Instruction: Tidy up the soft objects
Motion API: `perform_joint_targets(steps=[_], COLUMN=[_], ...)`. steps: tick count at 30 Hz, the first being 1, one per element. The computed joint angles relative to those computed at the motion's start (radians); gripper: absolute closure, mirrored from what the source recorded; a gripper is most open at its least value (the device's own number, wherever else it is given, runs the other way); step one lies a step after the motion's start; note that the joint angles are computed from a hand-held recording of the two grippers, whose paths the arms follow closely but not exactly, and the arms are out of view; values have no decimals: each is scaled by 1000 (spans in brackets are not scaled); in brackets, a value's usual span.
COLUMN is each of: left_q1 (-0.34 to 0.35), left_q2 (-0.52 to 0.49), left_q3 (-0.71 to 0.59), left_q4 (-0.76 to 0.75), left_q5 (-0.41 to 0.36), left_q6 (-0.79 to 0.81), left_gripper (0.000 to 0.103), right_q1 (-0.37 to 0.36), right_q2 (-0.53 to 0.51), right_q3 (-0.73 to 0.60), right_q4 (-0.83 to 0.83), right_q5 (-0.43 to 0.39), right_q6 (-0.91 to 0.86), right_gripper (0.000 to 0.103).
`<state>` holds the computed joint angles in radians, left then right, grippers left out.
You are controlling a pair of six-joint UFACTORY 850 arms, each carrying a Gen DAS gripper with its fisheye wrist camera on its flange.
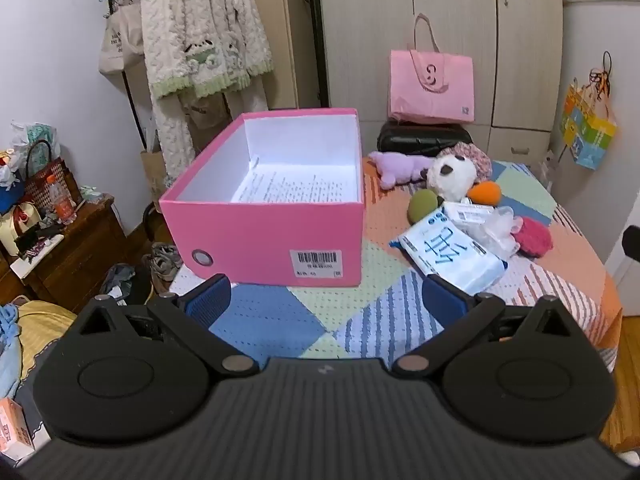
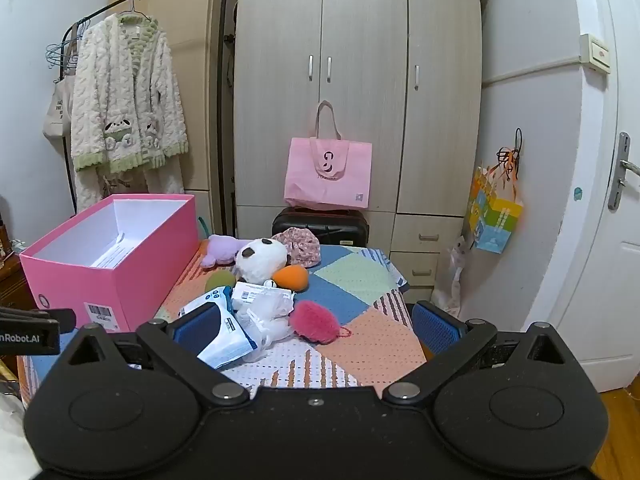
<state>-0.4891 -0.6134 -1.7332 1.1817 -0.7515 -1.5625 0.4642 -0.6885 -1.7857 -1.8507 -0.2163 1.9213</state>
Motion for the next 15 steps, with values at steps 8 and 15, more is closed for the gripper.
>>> perform_joint_targets(steps=[8, 15], left_q1=[0, 6], left_q2=[-33, -12], left_q3=[-48, -17], left_q4=[-109, -109], left_q5=[-4, 37], left_q6=[134, 114], left_gripper=[0, 0], right_q1=[-3, -2], right_q2=[10, 16], right_q3=[18, 32], right_q4=[-2, -19], right_q5=[3, 2], right_q6=[-3, 7], right_gripper=[0, 0])
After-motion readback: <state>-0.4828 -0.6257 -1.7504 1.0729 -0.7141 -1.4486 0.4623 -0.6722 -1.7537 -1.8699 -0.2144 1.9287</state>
